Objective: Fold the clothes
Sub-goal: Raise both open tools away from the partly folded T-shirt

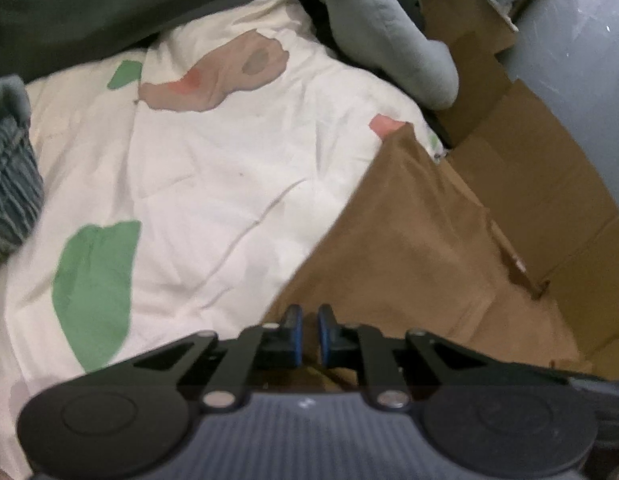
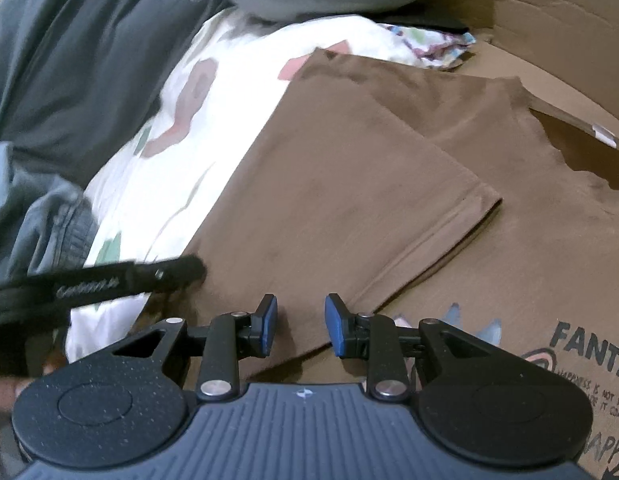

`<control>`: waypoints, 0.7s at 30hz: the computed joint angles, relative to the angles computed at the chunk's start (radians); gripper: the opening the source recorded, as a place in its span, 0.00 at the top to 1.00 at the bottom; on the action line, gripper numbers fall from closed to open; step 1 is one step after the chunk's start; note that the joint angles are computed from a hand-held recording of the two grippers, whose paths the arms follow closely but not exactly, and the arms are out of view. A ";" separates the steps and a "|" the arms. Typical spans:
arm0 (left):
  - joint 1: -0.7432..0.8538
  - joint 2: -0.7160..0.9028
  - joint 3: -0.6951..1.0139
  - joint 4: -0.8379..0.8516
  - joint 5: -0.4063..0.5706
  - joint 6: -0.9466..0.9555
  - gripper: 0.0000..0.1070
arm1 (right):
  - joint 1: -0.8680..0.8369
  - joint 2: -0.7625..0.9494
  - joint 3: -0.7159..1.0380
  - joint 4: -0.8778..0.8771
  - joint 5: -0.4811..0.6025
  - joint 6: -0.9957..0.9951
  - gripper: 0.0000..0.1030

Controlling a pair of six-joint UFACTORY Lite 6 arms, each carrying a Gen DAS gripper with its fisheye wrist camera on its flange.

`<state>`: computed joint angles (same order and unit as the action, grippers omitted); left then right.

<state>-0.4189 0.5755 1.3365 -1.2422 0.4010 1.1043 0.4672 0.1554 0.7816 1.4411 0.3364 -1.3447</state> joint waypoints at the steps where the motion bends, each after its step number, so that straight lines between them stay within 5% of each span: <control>1: -0.001 0.004 0.005 0.012 -0.009 -0.004 0.98 | 0.001 -0.011 -0.008 -0.017 0.002 0.017 0.68; 6: 0.002 -0.034 -0.018 0.081 -0.022 -0.053 0.98 | -0.034 -0.101 -0.076 -0.168 0.030 0.159 0.68; 8: 0.001 -0.061 -0.026 0.123 -0.006 -0.095 0.92 | -0.055 -0.155 -0.108 -0.236 0.046 0.216 0.68; 10: -0.007 -0.096 -0.036 0.174 0.006 -0.137 0.76 | -0.080 -0.213 -0.133 -0.314 0.068 0.282 0.68; 14: -0.023 -0.174 -0.063 0.268 0.031 -0.183 0.75 | -0.115 -0.338 -0.157 -0.511 0.119 0.488 0.68; 21: -0.045 -0.312 -0.073 0.532 0.118 -0.436 0.60 | -0.267 -0.594 -0.136 -0.794 0.346 0.767 0.55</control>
